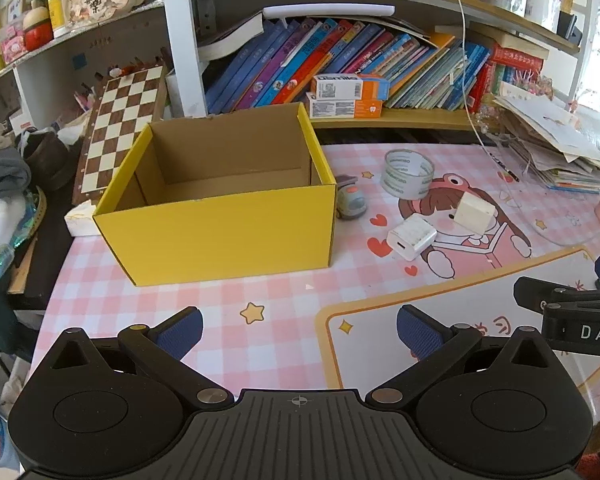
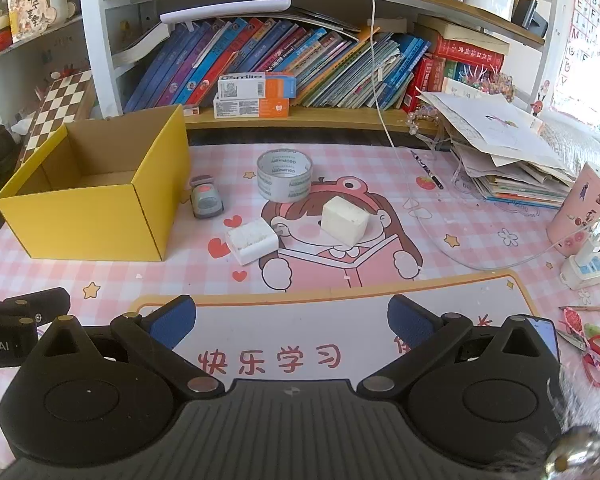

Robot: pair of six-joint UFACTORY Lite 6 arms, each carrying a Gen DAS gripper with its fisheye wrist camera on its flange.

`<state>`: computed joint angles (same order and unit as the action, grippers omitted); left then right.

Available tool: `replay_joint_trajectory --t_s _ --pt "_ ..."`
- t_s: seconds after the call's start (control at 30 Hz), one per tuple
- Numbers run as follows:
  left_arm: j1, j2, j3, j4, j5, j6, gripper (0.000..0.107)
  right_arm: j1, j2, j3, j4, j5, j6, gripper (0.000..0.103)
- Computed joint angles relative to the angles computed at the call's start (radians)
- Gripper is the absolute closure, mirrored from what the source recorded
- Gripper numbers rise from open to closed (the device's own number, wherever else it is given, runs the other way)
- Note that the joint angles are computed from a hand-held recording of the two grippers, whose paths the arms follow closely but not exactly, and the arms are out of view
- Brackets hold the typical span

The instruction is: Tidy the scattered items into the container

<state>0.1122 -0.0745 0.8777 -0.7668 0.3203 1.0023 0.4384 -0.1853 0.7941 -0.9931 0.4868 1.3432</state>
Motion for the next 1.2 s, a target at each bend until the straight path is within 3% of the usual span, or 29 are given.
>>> replay_joint_trajectory --t_s 1.2 --pt "-0.021 0.026 0.022 0.096 -0.014 -0.116 0.004 -0.017 0.026 0.018 0.016 -0.016 -0.028 0.0"
